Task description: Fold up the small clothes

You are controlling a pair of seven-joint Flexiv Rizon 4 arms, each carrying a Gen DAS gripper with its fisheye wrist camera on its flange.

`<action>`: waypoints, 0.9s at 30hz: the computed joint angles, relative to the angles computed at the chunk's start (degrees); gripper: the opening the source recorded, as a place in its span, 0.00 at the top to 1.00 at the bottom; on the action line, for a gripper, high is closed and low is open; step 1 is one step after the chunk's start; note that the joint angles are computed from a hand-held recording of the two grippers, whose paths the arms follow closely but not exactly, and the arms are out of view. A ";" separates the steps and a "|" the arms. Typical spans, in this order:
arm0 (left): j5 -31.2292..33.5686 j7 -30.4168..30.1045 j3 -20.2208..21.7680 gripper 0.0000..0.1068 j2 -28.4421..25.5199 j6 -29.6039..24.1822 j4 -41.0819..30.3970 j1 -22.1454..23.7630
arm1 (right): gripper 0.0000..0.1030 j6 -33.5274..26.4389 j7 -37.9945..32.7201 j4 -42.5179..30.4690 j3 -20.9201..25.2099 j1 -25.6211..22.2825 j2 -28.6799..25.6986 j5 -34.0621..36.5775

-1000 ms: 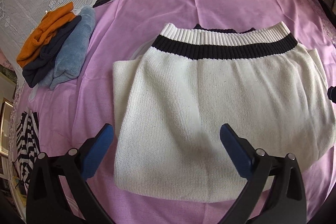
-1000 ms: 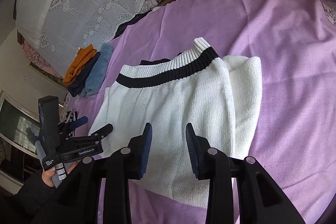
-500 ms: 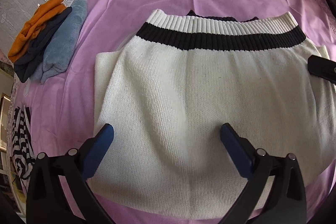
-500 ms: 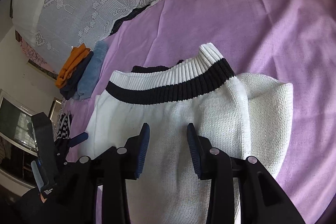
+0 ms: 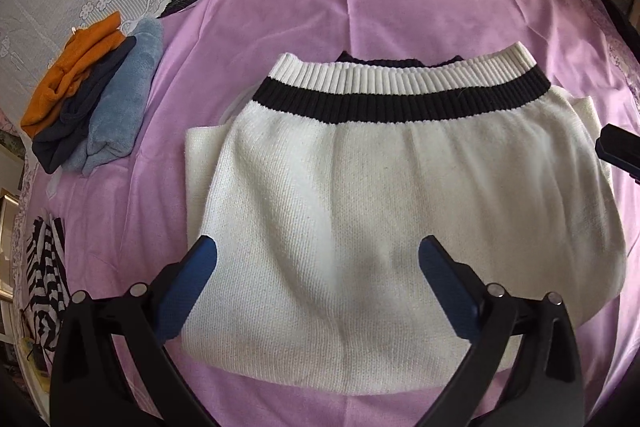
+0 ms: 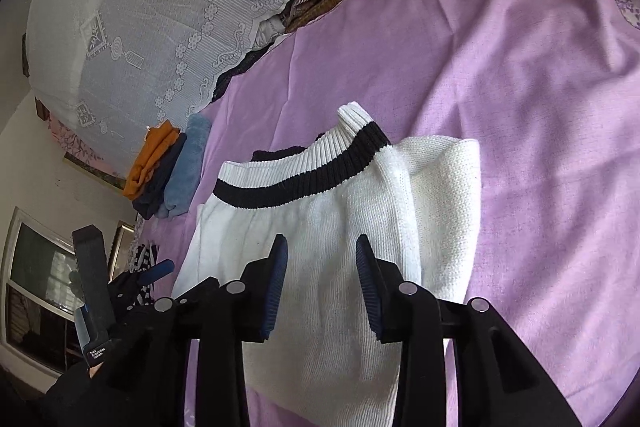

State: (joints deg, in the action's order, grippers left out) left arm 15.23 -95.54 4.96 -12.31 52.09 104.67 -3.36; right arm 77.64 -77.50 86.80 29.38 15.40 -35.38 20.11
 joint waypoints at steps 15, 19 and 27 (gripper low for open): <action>-11.16 13.73 -2.28 0.07 0.38 7.65 9.56 0.39 | 0.75 7.65 23.48 22.15 -10.56 11.12 11.24 -11.15; -11.95 13.95 -2.47 0.08 2.62 9.32 11.53 -0.26 | 0.64 11.94 27.38 24.44 -12.42 11.15 12.92 -14.34; -4.40 14.04 -3.91 0.08 6.36 17.22 15.45 -4.55 | 0.58 12.80 26.86 20.15 -4.68 -0.13 9.46 -15.06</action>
State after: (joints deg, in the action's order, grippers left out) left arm 10.82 -81.49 1.05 -5.95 69.32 120.12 -7.90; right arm 90.43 -50.64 106.95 24.70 15.27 -25.92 5.05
